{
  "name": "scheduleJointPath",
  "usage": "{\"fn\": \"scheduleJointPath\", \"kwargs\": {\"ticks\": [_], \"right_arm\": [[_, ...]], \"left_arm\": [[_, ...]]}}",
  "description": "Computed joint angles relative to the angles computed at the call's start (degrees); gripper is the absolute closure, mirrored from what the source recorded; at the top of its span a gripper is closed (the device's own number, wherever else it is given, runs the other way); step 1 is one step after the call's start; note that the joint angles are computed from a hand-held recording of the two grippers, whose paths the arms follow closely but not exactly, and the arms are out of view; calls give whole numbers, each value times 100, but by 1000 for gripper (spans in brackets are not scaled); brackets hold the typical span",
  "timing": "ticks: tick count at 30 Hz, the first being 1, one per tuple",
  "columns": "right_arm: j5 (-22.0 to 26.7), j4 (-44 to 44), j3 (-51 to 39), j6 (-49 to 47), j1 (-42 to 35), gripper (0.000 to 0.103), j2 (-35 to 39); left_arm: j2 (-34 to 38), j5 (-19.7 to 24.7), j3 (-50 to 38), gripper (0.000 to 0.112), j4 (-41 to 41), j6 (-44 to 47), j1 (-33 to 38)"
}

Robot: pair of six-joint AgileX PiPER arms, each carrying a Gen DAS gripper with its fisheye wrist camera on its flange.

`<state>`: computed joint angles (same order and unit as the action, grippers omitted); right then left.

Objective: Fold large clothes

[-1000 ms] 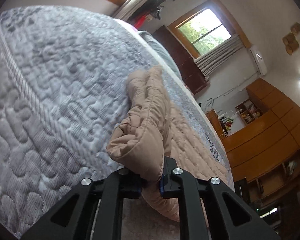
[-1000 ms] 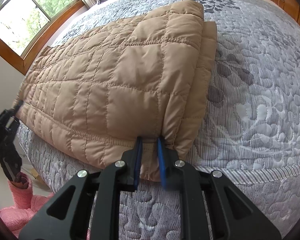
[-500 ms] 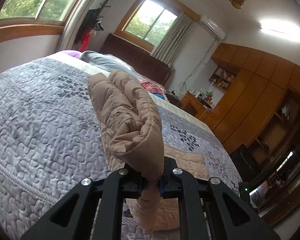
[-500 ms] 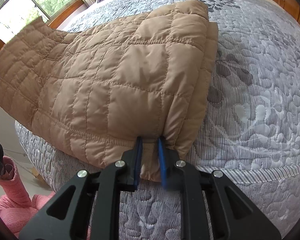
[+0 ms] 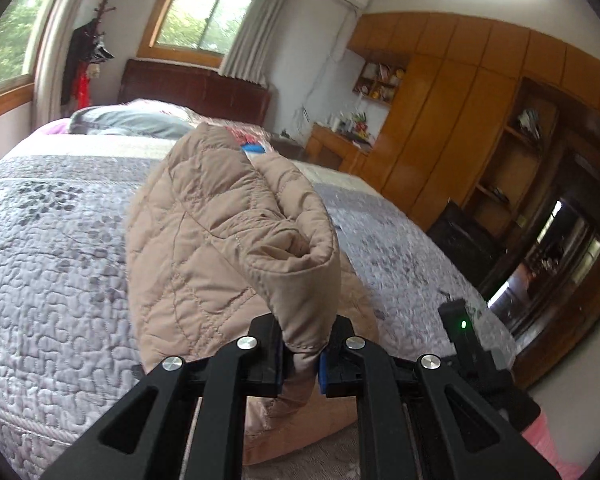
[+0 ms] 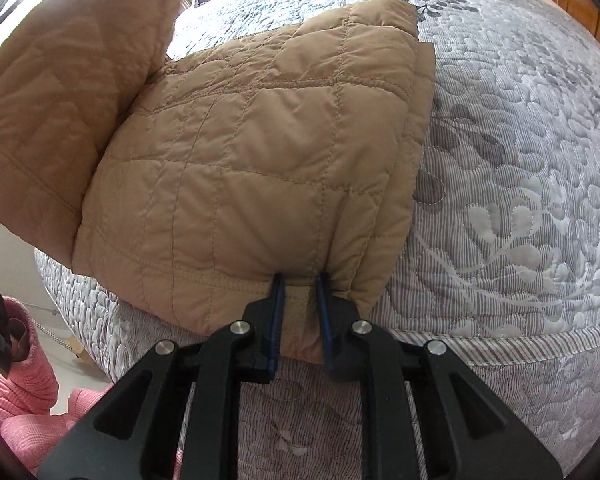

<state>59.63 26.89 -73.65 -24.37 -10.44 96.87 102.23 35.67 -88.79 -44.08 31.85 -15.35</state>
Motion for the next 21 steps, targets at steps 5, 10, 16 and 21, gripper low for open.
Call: {"fn": "scheduleJointPath", "kwargs": {"ticks": [5, 10, 16, 21], "right_arm": [[125, 57, -109, -21, -67, 87, 81], [189, 35, -201, -45, -118, 87, 138], [211, 18, -239, -5, -102, 87, 155], [199, 0, -264, 57, -56, 86, 181]], "left_arm": [[586, 439, -480, 101, 587, -373, -346], [1246, 848, -912, 99, 905, -580, -532], [1506, 819, -755, 99, 527, -89, -405], [1372, 429, -298, 97, 312, 398, -424]]}}
